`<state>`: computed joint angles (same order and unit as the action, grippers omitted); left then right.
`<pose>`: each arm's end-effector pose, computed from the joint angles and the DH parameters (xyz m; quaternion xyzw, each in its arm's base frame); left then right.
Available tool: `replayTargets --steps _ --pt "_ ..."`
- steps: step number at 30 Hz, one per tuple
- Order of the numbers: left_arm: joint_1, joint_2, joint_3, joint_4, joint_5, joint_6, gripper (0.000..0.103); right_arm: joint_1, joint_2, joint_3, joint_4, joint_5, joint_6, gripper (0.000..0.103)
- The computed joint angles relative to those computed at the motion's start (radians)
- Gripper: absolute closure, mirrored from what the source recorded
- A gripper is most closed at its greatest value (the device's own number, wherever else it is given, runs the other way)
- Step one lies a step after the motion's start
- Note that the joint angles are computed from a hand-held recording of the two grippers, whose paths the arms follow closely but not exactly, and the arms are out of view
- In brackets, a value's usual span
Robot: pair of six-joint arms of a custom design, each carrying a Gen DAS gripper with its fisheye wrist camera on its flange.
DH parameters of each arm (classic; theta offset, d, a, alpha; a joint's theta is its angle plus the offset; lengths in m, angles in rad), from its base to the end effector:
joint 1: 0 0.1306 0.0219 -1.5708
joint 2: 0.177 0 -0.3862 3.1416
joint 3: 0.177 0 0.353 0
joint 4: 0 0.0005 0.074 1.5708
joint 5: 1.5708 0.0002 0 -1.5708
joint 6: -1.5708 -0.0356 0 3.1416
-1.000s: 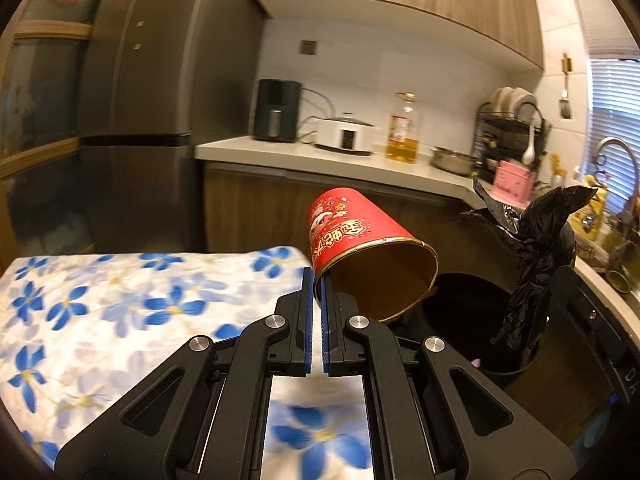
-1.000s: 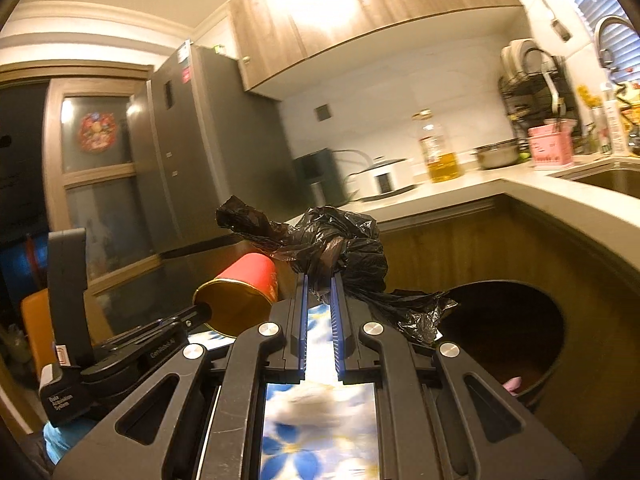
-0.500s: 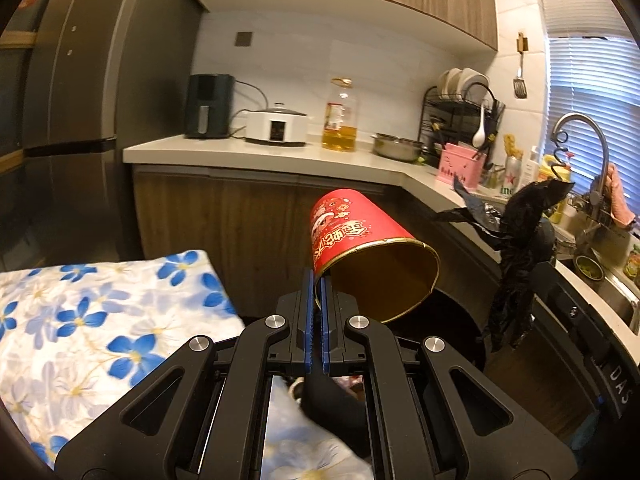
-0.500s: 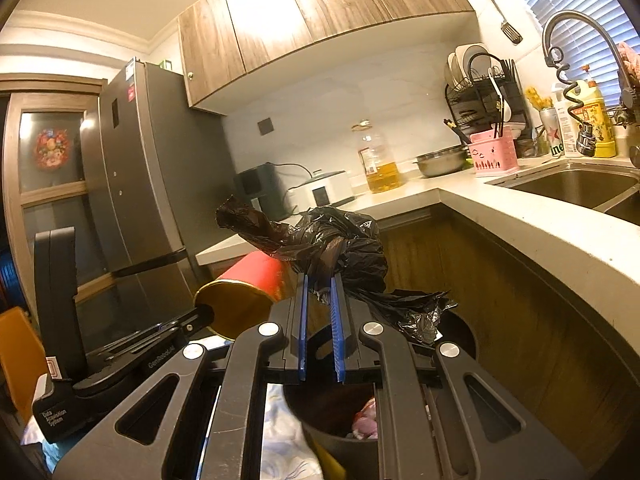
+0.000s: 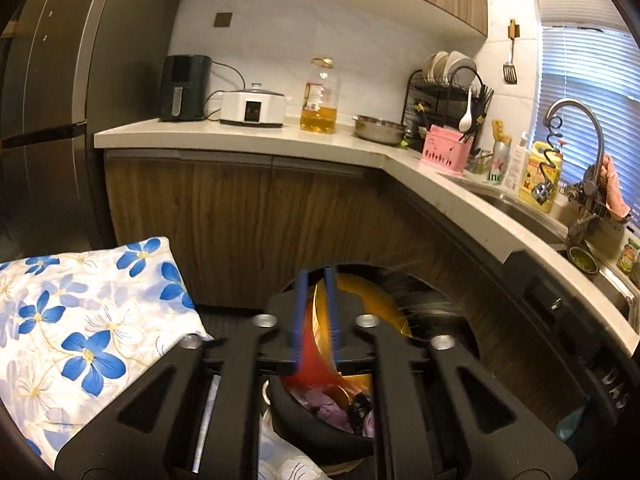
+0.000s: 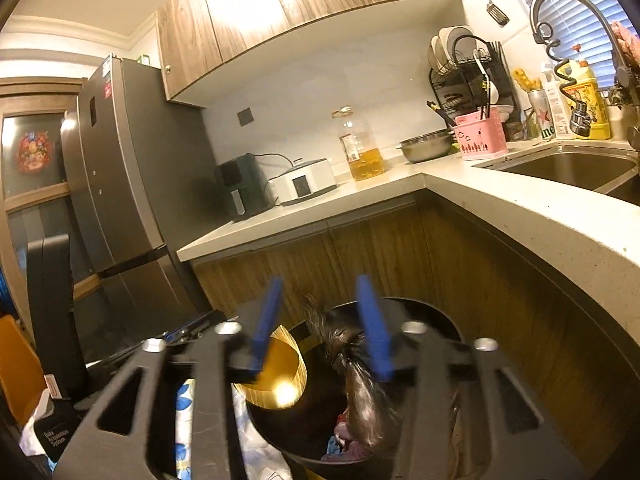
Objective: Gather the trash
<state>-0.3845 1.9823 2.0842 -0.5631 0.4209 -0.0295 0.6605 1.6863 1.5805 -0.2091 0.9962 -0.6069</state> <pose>0.6272 -0.2700 0.4402 0.2785 0.7909 -0.2657 0.4757 0.4711 0.3275 0.4340 0.2615 0.7182 -0.0060 0.6448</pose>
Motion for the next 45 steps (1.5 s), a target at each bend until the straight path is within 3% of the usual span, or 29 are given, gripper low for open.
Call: replayTargets --steps 3,6,10,17,21,25,36,45 --pt "0.008 0.001 -0.004 0.007 0.006 0.025 0.051 0.0 -0.004 0.001 -0.027 0.013 -0.023 0.054" --pt "0.02 -0.007 -0.02 0.021 -0.025 0.045 0.036 0.009 -0.004 0.009 -0.063 0.029 -0.046 0.043" --pt "0.036 -0.032 -0.057 0.026 -0.051 0.045 0.025 0.023 0.005 0.036 -0.131 0.039 -0.08 0.03" --pt "0.07 -0.098 -0.155 0.072 -0.118 0.023 0.017 0.057 0.054 0.14 -0.331 0.062 -0.165 0.016" --pt "0.087 -0.144 -0.227 0.122 -0.16 -0.004 0.015 0.072 0.086 0.205 -0.453 0.068 -0.222 0.014" --pt "0.107 -0.192 -0.299 0.171 -0.177 -0.013 0.012 0.095 0.112 0.251 -0.513 0.091 -0.246 0.007" --pt "0.169 -0.31 -0.463 0.238 -0.161 -0.058 0.008 0.164 0.206 0.43 -0.808 0.174 -0.387 0.007" --pt "0.241 -0.39 -0.551 0.222 -0.102 -0.065 0.006 0.228 0.295 0.604 -1.076 0.212 -0.543 0.006"
